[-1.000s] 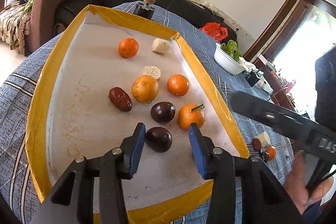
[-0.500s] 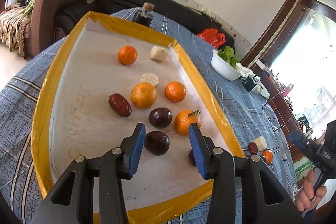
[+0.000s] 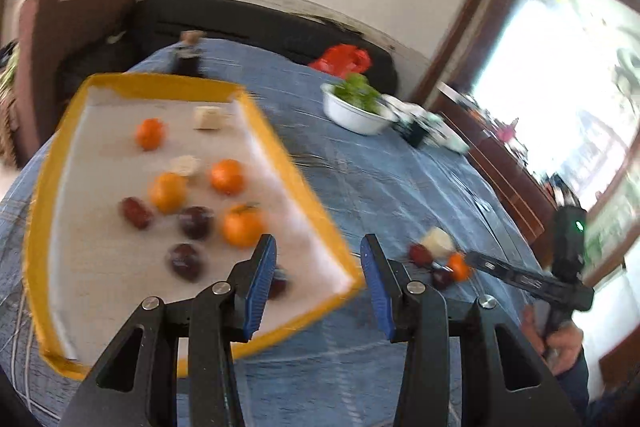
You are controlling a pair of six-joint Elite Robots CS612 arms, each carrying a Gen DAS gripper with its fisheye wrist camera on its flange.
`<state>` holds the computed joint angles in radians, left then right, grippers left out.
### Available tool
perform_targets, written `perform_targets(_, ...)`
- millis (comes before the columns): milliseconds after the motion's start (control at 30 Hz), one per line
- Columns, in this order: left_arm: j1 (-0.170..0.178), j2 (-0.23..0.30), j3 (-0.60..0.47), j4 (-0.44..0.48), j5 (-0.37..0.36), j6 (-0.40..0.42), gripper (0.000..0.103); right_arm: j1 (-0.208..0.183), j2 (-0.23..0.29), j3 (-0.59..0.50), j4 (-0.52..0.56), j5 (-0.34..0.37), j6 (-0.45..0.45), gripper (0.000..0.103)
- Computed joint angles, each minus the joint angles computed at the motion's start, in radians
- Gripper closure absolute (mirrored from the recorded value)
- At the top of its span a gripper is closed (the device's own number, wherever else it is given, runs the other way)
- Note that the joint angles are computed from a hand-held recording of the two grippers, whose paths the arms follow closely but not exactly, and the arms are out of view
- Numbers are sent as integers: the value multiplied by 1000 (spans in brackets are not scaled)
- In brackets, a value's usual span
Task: Organize fruits
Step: 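Move both tools back from the tray to the fruit pile, then grasp an orange with the right tool while the left grasps a dark plum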
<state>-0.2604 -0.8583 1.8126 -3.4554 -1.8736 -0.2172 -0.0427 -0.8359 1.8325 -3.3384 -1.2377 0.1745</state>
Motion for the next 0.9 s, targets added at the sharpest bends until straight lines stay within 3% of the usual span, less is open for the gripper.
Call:
perform_targets(200, -61, -20, 1, 78, -60, 141, 55, 0, 5, -13, 83, 18, -21, 60)
perform_targets(367, -110, -16, -27, 197, -55, 231, 55, -12, 6, -3, 52, 34, 26, 63)
perform_targets(467, -127, -4, -59, 281, -53, 241, 55, -24, 6, 11, -11, 46, 74, 63)
perform_targets(633, -153, 14, -88, 340, -10, 249, 56, -32, 3, 21, -53, 33, 123, 63)
perform_targets(733, -163, 28, -111, 383, 16, 240, 62, -34, 1, 27, -74, 31, 132, 63)
perform_targets(900, -176, 45, -131, 397, 48, 246, 63, -35, 2, 30, -98, 39, 133, 63)
